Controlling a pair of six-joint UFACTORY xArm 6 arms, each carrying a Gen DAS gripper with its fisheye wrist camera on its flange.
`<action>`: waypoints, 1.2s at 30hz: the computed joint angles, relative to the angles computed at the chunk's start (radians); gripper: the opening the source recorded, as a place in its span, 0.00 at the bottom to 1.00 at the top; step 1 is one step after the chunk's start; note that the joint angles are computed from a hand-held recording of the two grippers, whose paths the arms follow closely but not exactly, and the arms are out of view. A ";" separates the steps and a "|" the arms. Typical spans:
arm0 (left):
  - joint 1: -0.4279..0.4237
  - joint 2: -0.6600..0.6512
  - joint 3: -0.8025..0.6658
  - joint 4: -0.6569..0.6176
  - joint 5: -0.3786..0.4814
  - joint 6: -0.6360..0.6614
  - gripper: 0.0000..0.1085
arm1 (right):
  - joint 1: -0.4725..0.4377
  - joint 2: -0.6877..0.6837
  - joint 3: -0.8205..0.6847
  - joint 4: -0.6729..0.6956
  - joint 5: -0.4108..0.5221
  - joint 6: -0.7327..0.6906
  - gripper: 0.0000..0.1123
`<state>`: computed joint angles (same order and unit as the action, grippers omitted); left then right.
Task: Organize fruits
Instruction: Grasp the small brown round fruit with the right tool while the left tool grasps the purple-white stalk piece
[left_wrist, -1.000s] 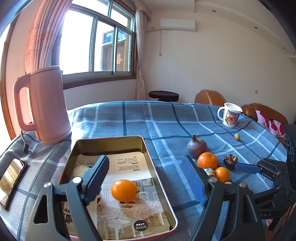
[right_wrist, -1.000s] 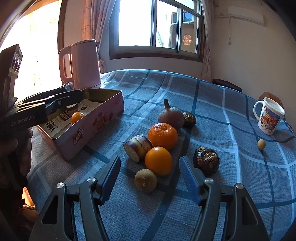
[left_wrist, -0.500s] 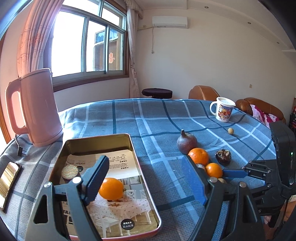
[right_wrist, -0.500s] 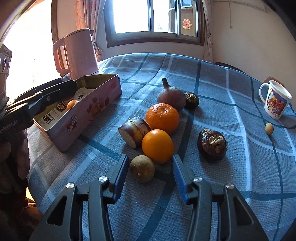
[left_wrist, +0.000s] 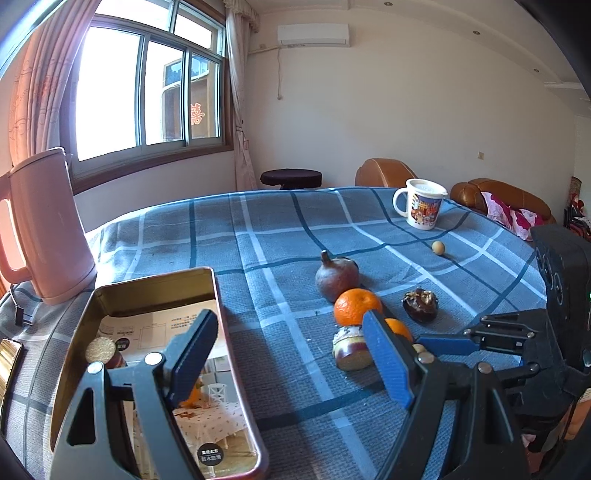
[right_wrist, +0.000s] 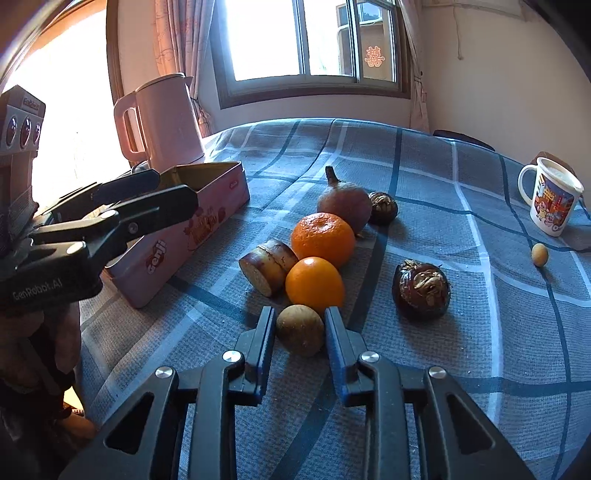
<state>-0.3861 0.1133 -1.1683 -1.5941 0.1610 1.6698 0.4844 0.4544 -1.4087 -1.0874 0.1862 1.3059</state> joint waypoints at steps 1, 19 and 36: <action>-0.001 0.004 0.000 0.042 0.012 -0.043 0.77 | 0.002 -0.002 -0.001 -0.016 0.012 0.012 0.26; -0.030 0.035 -0.007 0.282 0.039 -0.237 0.74 | -0.004 -0.025 0.016 -0.069 0.048 0.056 0.25; -0.023 0.121 -0.071 0.729 0.142 -0.648 0.47 | -0.026 -0.029 -0.056 -0.246 0.108 0.236 0.25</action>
